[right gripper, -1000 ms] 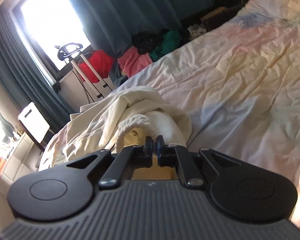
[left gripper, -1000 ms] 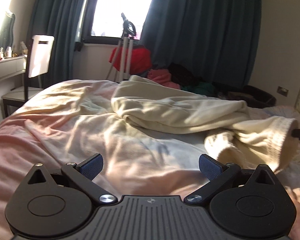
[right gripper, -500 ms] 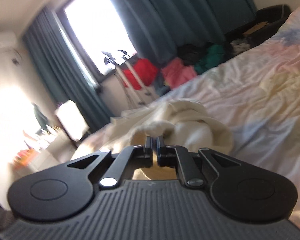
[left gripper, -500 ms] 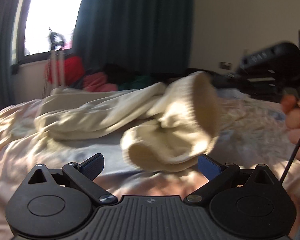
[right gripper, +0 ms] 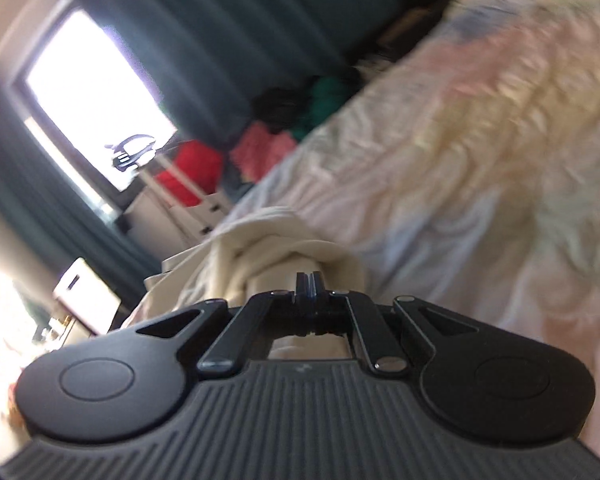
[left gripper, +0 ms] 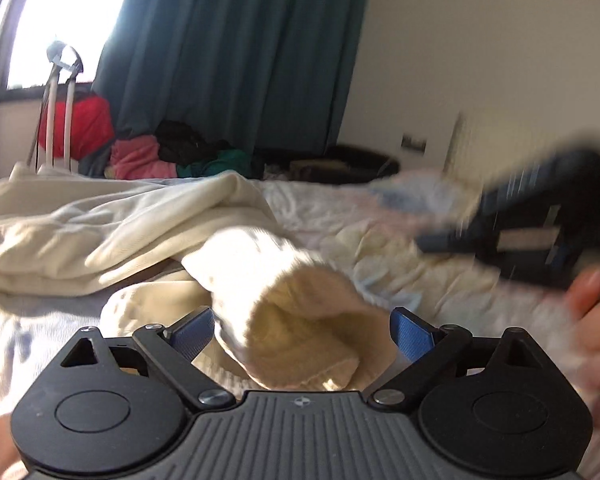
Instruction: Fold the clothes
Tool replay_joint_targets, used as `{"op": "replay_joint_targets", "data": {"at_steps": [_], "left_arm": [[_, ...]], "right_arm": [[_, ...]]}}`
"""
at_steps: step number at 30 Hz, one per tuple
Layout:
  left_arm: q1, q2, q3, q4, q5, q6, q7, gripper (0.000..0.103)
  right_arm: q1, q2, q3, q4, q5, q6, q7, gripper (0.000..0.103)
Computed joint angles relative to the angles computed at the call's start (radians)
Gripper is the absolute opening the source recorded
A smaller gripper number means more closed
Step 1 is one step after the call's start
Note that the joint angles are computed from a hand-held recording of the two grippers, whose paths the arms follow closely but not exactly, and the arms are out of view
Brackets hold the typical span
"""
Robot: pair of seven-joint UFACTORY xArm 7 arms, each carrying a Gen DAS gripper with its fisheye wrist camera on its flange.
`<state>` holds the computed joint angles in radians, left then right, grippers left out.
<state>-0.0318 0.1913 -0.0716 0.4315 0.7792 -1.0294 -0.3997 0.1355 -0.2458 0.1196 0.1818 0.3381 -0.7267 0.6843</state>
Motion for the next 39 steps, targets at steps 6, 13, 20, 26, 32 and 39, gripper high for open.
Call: {"op": "replay_joint_targets", "data": {"at_steps": [6,13,20,26,32,39], "left_arm": [[0.426,0.115,-0.183,0.184,0.271,-0.027,-0.443,0.099],[0.519,0.433,-0.261,0.663,0.454,0.272,-1.131,0.099],[0.254,0.53,-0.084,0.859,0.158,0.361,-1.232,0.091],[0.194,0.527,-0.133,1.107,0.499,0.84,-1.378,0.043],[-0.34,0.503,0.434,1.27,0.502,0.946,-1.469,0.025],[-0.423,0.661,0.353,1.738,0.464,1.044,-1.046,0.017]], "right_arm": [[0.009,0.059,0.059,0.03,0.15,-0.013,-0.073,0.005],[0.062,0.161,0.051,0.118,0.192,-0.033,-0.207,0.007],[0.096,0.24,0.019,0.18,0.155,-0.021,-0.244,0.007],[0.111,0.278,0.003,0.215,0.175,-0.013,-0.257,0.007],[0.125,0.278,0.003,0.214,0.251,-0.005,-0.276,0.007],[0.151,0.295,0.007,0.249,0.414,0.053,-0.357,0.007]]}}
